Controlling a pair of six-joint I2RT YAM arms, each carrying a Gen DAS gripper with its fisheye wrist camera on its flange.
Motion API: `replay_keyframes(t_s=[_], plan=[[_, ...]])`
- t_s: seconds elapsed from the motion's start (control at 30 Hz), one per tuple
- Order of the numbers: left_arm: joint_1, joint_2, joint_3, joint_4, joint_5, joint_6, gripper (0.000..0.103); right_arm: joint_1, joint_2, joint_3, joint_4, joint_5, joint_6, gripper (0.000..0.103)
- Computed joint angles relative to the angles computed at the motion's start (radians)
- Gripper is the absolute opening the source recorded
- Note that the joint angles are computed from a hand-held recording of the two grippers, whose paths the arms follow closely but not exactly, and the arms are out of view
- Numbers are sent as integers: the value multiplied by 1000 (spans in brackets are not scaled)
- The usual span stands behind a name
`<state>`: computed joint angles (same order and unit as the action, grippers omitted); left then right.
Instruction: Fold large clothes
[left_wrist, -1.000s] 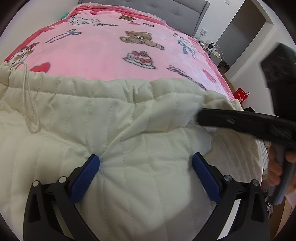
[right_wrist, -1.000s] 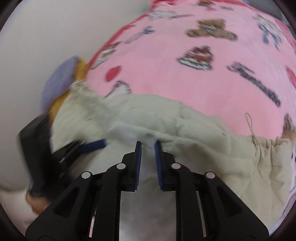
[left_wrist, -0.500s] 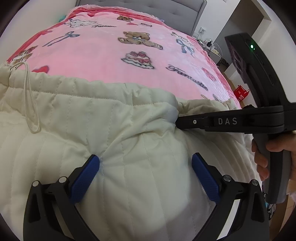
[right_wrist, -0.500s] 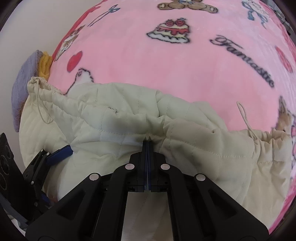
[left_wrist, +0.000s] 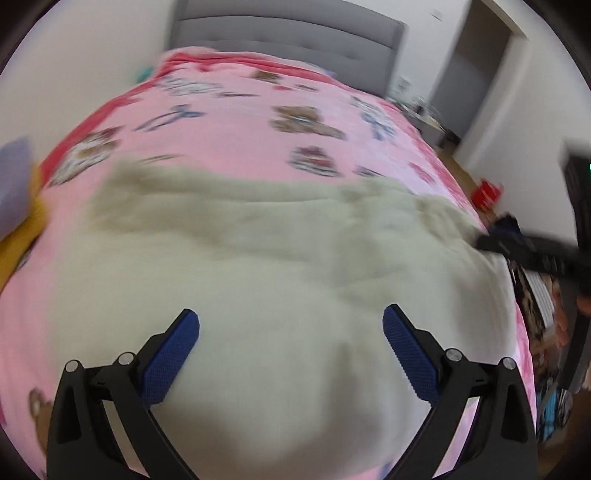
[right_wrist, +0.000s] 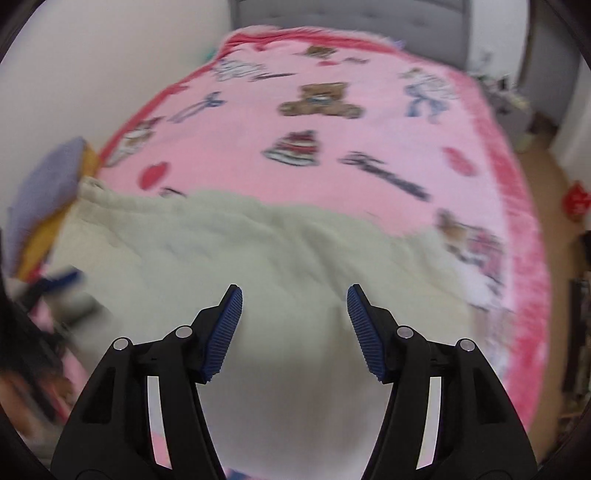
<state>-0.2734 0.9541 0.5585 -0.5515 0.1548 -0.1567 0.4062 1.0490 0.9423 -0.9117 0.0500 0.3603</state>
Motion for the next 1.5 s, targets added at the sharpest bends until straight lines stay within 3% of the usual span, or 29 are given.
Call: replay_keyframes(t_s=[0.07,0.13,0.17,0.27,0.37,0.47,0.57,0.67,0.7,0.8,0.87,0.97,1.03,1.2,1.3,1.5], plan=[[218,1,-4,-42,174,140,98,-11,-81,-65,-43,38,11,57],[352,60,14,-71,287,254,98,-60,-124,-124,-55,-16,8,46],[369,79,18,-72,299,277,98,-78,-126,-159,-59,-27,11,38],[351,163,13,-51,276,290,97,-93,-86,-242,-32,-19,13,31],[345,246,-42,33,276,279,97,-114,-73,-309,19,-53,52,30],[333,282,-82,108,274,275,97,-68,-72,-345,56,-2,118,30],[337,284,-78,108,284,292,98,25,-55,-350,63,89,161,30],[375,196,-80,50,315,373,98,30,-62,-301,9,89,180,38],[416,160,-74,6,351,424,98,24,-82,-276,-16,79,167,52],[685,149,2,-244,560,725,98,103,-190,-209,-84,137,191,57],[875,276,85,-403,629,947,98,165,-197,-137,-148,163,246,63],[972,516,201,-463,597,1030,98,262,-151,-45,-224,198,354,64],[984,759,336,-529,587,1067,98,318,-101,12,-259,230,413,64],[934,1241,655,-768,665,1197,98,428,34,129,-287,271,552,65],[867,1343,736,-771,636,1193,98,433,101,188,-283,248,562,65],[809,1381,765,-775,633,1219,98,458,207,279,-289,250,528,68]])
